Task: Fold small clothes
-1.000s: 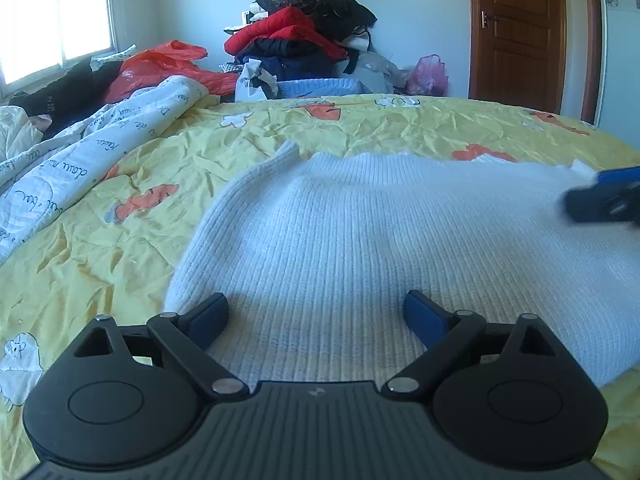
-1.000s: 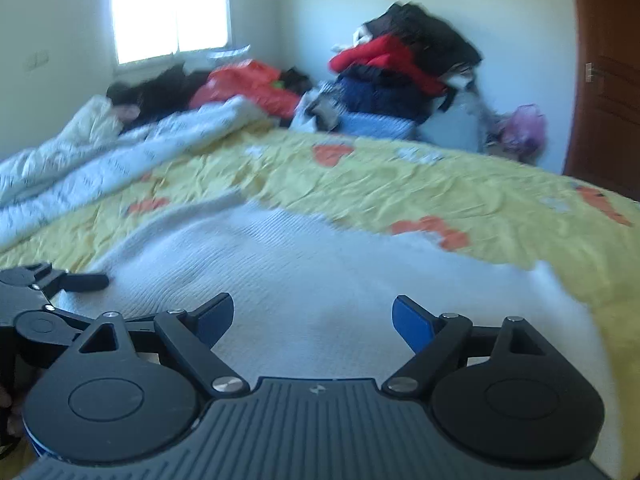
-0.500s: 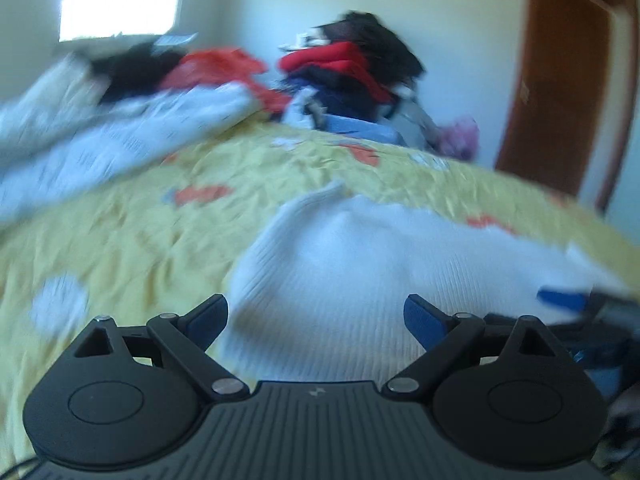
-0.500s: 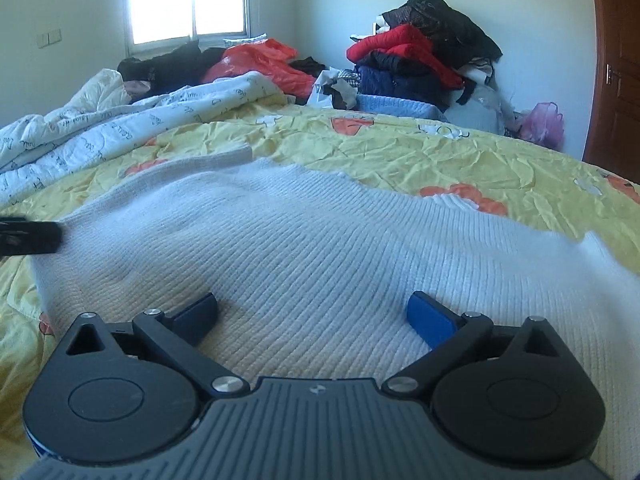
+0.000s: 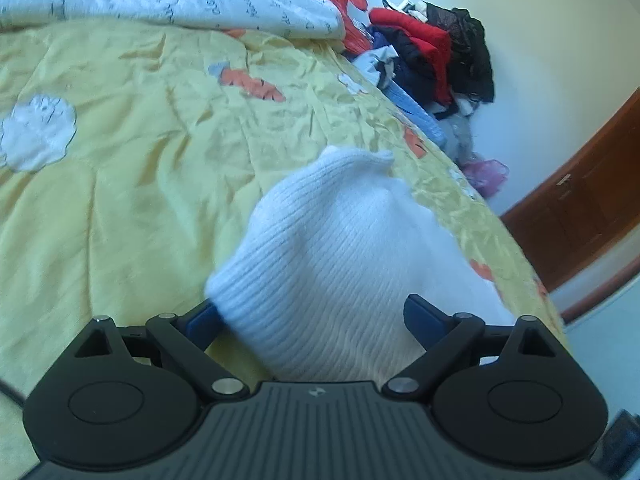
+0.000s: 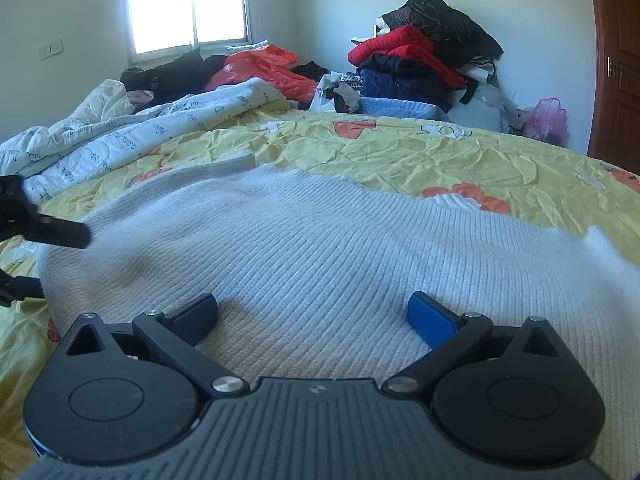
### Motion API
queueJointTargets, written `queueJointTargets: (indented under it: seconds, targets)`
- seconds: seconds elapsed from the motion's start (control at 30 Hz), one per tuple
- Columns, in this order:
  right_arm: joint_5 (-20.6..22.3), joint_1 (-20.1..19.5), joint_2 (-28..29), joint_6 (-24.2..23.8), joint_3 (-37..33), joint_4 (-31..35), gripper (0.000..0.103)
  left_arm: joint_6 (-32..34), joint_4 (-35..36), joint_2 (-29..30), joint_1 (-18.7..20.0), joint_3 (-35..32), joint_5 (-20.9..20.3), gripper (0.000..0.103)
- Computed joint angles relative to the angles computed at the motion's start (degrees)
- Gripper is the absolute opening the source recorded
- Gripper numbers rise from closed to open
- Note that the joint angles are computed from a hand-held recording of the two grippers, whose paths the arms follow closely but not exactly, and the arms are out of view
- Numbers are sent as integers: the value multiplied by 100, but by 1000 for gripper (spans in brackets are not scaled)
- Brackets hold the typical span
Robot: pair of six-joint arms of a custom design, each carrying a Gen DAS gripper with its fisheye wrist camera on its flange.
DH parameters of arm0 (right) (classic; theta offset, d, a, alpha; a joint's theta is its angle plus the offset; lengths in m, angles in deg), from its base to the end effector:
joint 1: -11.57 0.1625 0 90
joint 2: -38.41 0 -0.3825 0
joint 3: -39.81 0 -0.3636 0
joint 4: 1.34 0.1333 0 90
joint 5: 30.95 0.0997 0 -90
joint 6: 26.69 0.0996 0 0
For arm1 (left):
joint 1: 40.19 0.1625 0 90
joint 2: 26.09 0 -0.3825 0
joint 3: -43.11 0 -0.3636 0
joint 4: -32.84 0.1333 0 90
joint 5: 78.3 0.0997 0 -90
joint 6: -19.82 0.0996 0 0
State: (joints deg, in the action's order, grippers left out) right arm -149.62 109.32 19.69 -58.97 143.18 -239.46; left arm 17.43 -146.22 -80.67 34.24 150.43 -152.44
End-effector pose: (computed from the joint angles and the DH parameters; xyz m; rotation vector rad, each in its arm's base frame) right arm 0.1547 -0.5026 -0.0266 0.4209 -2.1585 1.1948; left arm -0.0008 -0.6007 0.1667 0.1951 2.8088 -0.9724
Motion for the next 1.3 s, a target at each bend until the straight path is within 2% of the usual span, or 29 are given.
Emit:
queueJointTargets:
  seconds: [0.13, 0.2, 0.23, 0.27, 0.33, 0.37, 0.43, 0.47, 0.53, 0.63, 0.73, 0.77, 0.8, 0.83, 0.93, 0.97, 1.03, 1.1, 1.17, 1.3]
  targets:
    - [60, -15, -24, 44, 39, 0, 100, 219, -693, 298, -154, 44, 455, 92]
    - [81, -22, -29, 56, 54, -13, 100, 364, -974, 425, -239, 51, 730, 83]
    - [106, -28, -40, 70, 69, -11, 100, 435, -1049, 502, -296, 7, 949, 70]
    - [128, -34, -42, 80, 77, -20, 100, 485, -1111, 566, -341, -35, 1141, 66]
    - [133, -32, -43, 95, 83, -25, 100, 453, -1073, 613, -321, -136, 1153, 63]
    - [141, -37, -47, 98, 92, -29, 100, 398, -957, 599, -313, -183, 1135, 57]
    - [141, -37, -48, 98, 92, -28, 100, 354, -627, 535, -296, -281, 1098, 37]
    - [153, -40, -50, 85, 99, -37, 100, 343, -576, 508, -303, -294, 1095, 32]
    - [134, -34, -47, 94, 90, -29, 100, 505, -677, 478, -392, -242, 1165, 29]
    - [140, -36, -48, 96, 94, -37, 100, 1527, -1539, 559, -723, 55, 1426, 28]
    - [245, -66, -85, 162, 166, -75, 100, 2957, -2721, 721, -1001, 465, 1257, 28]
    - [438, -125, -179, 316, 301, -98, 100, 3291, -3006, 781, -1058, 566, 1208, 28]
    - [658, -182, -361, 710, 499, -35, 100, 3498, -3181, 814, -1093, 642, 1170, 28]
    - [941, -263, -648, 1310, 737, 132, 99, 3678, -3342, 848, -1113, 710, 1149, 28]
    - [2041, -537, -1567, 3034, 1165, 1017, 96, 4064, -3705, 976, -1119, 813, 1149, 28]
    - [2414, -598, -1825, 3332, 1129, 1538, 96, 4188, -3826, 1036, -1127, 821, 1174, 28]
    - [2834, -580, -2094, 3519, 741, 2738, 96, 4489, -4069, 1153, -1149, 835, 1231, 28]
    - [2737, -390, -2083, 3505, 59, 3936, 96, 4700, -4202, 1226, -1183, 839, 1257, 28]
    - [2606, -193, -1814, 3407, -858, 5130, 96, 4850, -4270, 1279, -1212, 835, 1303, 28]
    - [1692, 247, -820, 3382, -3139, 7489, 94, 4908, -4260, 1297, -1228, 840, 1333, 28]
